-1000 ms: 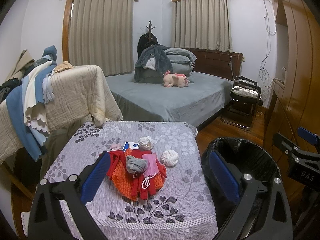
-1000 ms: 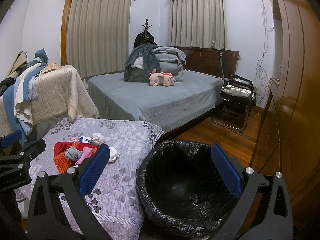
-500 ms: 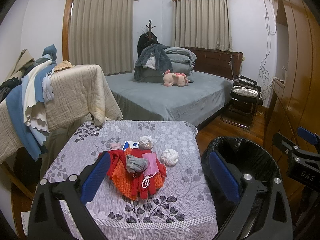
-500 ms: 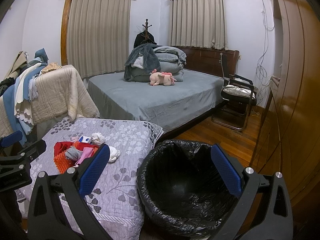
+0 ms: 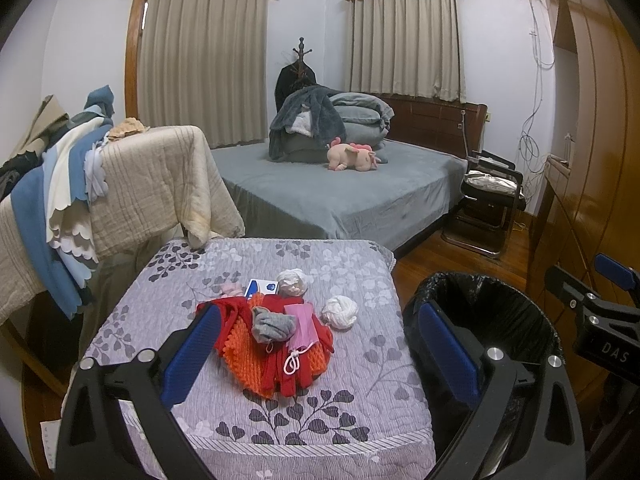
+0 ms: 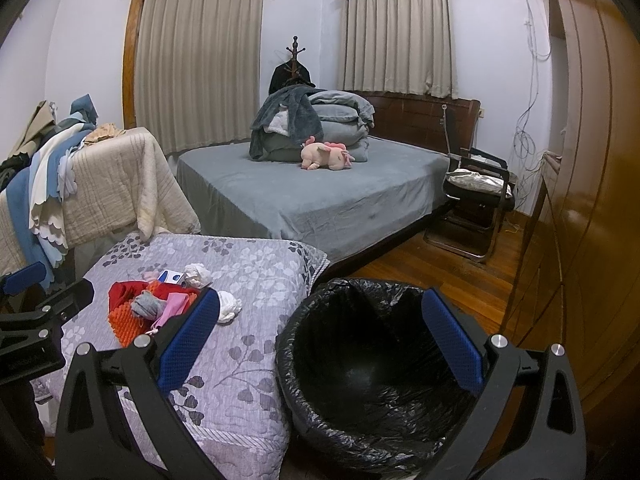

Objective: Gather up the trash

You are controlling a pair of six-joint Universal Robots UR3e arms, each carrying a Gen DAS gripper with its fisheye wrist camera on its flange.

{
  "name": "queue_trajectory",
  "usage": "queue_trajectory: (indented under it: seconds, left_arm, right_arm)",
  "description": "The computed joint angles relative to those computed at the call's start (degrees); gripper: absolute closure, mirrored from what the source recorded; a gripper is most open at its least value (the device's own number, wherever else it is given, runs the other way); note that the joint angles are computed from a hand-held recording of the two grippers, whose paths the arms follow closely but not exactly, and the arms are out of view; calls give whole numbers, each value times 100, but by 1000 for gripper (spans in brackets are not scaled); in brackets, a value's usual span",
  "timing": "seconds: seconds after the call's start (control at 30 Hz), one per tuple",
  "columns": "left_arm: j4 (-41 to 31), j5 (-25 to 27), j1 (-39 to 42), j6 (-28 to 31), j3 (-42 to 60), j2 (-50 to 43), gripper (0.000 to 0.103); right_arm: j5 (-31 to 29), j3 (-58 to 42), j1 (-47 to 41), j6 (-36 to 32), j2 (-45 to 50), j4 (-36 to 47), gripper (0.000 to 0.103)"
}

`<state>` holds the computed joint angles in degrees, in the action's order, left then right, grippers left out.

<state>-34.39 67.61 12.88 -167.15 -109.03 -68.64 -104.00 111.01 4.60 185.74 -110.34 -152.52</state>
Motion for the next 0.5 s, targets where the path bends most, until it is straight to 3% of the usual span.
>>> queue_trajectory:
  seconds: [0.3, 0.5]
  left_arm:
    - [301, -112, 171, 54, -579, 219, 6]
    - [456, -17, 165, -30, -595, 57, 6]
  right_arm:
    - [-427, -159, 536, 235, 236, 12, 5]
    - [-109, -177, 329, 66, 494, -221, 5]
